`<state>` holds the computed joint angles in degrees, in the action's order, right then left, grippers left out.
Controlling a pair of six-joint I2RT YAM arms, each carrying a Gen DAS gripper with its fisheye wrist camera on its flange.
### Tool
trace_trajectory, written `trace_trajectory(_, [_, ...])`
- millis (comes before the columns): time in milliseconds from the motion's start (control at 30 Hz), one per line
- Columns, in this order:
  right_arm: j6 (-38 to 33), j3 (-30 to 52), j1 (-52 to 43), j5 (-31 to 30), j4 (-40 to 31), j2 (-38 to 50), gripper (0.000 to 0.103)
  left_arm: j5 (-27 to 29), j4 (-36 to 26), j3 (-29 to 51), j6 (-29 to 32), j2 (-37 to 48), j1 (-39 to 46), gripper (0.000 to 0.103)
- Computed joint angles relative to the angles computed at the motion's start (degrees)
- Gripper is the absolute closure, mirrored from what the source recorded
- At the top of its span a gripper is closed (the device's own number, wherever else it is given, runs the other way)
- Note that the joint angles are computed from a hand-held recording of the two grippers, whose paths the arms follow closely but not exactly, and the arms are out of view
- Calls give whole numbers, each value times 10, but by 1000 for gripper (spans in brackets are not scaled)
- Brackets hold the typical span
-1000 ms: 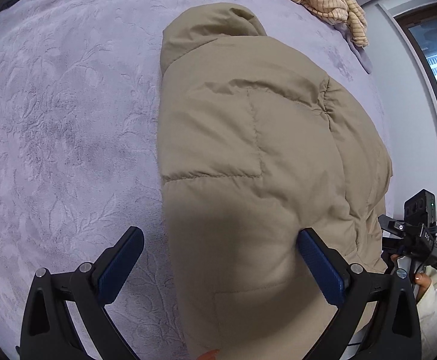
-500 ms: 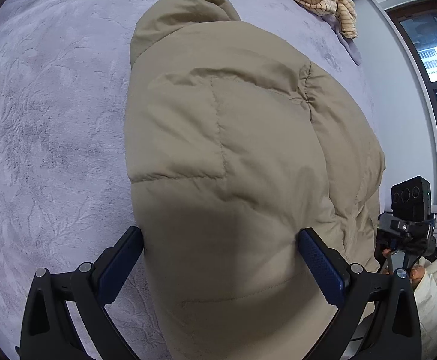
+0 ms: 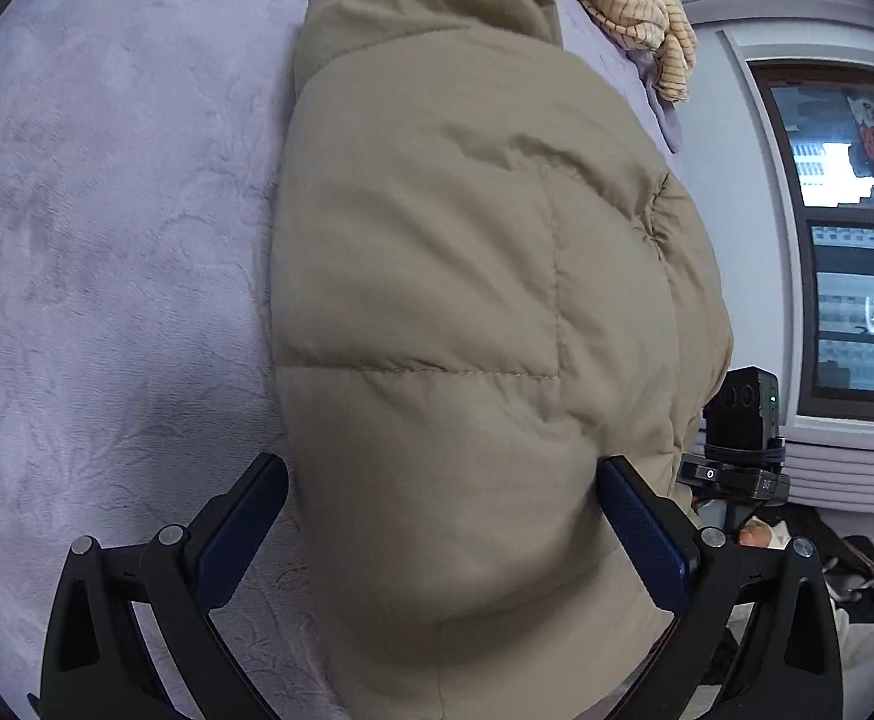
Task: Fold large clothes
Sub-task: 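Lift the bundle end with the right gripper and fold it over toward the collar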
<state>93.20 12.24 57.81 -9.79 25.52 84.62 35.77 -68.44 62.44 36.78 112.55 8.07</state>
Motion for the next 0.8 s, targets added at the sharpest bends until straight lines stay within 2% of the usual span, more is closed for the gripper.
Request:
trace_trajectory(133, [-10, 5, -13, -18, 56, 57, 0, 20, 31, -20, -16, 13, -29, 0])
trace_trajectory(333, [-28, 35, -42, -49, 86, 125, 0, 29, 56, -31, -52, 23, -45, 0])
trace_trajectory(433, [-21, 21, -42, -55, 82, 110, 0, 29, 93, -72, -88, -34, -74, 0])
trace_trajectory(533, [-2, 9, -41, -51, 85, 94, 1, 24, 103, -101, -98, -109, -98, 9])
trace_trajectory(600, [14, -11, -38, -44, 125, 89, 5, 28, 95, -107, -97, -138, -98, 16])
trace_trajectory(667, [19, -30, -34, -35, 148, 72, 24, 35, 81, -103, -99, -153, -94, 24])
trace_trajectory(700, [18, -35, -31, -30, 151, 62, 28, 41, 73, -101, -101, -158, -90, 26])
trace_trajectory(767, [9, -40, -28, -23, 128, 25, 40, 53, 63, -100, -108, -174, -87, 28])
trace_trajectory(800, [3, -38, -27, -19, 109, 4, 40, 58, 59, -95, -116, -181, -90, 28])
